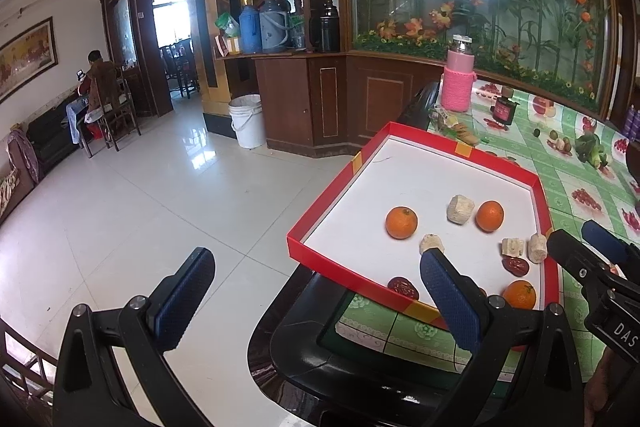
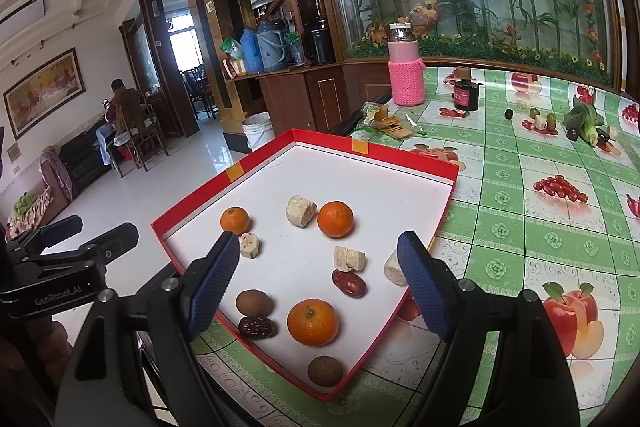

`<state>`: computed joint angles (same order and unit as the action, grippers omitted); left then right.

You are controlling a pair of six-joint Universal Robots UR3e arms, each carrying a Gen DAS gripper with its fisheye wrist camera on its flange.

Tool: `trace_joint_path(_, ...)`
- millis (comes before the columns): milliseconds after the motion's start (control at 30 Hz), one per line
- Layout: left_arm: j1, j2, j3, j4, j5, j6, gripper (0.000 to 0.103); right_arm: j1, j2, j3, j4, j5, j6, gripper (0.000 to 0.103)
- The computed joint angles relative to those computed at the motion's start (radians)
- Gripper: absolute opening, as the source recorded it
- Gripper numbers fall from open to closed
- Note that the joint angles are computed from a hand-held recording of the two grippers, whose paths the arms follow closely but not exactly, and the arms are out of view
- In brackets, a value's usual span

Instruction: Organize fruits

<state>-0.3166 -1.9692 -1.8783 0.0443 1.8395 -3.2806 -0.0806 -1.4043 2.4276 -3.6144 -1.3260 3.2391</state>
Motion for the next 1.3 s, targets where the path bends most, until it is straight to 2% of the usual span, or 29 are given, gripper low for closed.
trace_joint_path(600,-0.007,0.028,-0.008,-0.031,-0.022,-0.006,0.103,-0.007,-0.027,0.017,0.0,0.005,0.005,0.082)
trace_joint_path(900,-0.012,0.034,-0.005,-0.029,-0.021,0.007,0.103,-0.03,-0.099,0.038,0.046,0.019,-0.006,0.082)
trace_joint_path(1300,-0.013,0.022,0.026,-0.018,-0.018,0.028,0.103,-0.017,-0.111,0.014,0.074,0.003,-0.002,0.082)
